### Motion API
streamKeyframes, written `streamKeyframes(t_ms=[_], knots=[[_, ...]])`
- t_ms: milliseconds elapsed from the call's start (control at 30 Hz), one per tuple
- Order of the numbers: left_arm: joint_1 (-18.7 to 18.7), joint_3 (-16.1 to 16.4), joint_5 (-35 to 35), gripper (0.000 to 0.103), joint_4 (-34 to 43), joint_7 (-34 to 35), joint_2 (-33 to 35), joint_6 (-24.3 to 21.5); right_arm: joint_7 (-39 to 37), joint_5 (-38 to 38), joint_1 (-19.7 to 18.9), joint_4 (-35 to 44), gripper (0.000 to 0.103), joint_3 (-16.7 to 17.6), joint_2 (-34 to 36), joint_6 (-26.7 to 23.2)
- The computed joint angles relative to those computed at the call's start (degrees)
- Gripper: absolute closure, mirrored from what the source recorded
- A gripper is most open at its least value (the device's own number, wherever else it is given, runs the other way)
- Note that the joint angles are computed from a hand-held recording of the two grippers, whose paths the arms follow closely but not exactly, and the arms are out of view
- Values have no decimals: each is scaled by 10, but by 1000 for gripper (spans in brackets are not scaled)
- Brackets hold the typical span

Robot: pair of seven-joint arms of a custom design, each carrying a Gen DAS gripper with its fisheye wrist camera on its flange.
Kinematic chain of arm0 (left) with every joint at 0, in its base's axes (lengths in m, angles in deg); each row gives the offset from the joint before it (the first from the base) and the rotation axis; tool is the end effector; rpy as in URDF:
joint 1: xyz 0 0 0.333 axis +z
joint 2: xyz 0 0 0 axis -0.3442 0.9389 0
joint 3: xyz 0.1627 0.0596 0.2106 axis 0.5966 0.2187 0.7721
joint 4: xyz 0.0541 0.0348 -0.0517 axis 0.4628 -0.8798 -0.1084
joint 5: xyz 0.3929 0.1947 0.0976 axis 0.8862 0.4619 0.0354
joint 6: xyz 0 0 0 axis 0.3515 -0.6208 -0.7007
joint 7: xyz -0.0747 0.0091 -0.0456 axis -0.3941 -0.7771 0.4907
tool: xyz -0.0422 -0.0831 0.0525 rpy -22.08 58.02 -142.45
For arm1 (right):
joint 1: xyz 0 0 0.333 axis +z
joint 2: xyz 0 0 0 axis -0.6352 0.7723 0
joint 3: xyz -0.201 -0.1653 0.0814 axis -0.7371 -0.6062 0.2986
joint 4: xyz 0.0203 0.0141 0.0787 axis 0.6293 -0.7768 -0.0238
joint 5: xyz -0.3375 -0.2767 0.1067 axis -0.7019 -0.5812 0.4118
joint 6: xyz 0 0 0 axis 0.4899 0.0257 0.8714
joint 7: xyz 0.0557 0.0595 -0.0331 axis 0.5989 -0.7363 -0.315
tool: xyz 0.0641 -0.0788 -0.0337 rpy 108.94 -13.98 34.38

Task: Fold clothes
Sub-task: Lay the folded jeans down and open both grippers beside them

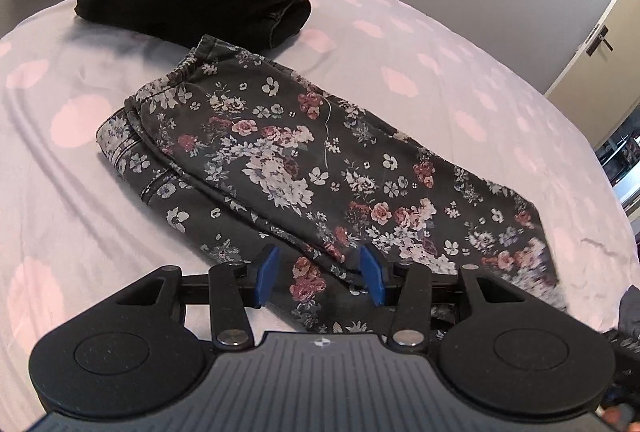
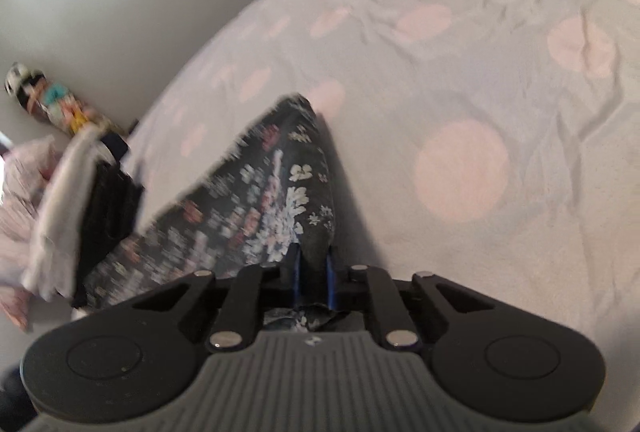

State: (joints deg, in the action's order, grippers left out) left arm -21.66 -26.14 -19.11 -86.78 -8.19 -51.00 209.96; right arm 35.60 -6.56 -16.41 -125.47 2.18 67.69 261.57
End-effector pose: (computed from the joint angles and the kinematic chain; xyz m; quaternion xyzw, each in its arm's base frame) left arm 0.5396 -0.1934 0.4023 -0.7800 0.5199 -0.3072 0.1641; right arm 0.5493 0.1558 0.3676 -0.4686 0.7670 -0.0460 0.4360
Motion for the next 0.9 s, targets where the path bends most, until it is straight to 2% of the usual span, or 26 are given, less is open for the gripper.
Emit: streamKeyframes(t_ms=[33,133,267,367,533,667,767,833,900], knots=[[0,0,1,50,-2,2,-3,0,1,6,2,-7,92,2,-14,6],[-1,2,-4,50,-12,10,-16,2,67,-54,1,-39,93,8,-54,27],[-16,14,-51,50,-31,55,-41,9,197,-176,-63,-109,93,62,-125,19],[-28,19,-92,50,-44,108,-61,8,255,-219,-97,-168,93,81,-188,2],[-32,9,-123,51,-41,164,-66,-11,373,-307,-207,-270,93,159,-315,-48],[-46,11,-145,52,-28,210,-54,-27,430,-358,-251,-317,93,177,-387,-104],[-42,1,-133,52,-21,213,-45,-36,463,-403,-275,-315,93,193,-393,-151],[-42,1,-130,52,-18,215,-41,-45,489,-455,-305,-287,92,223,-368,-196],[-41,3,-128,52,-16,214,-38,-56,504,-499,-320,-271,92,238,-354,-225]])
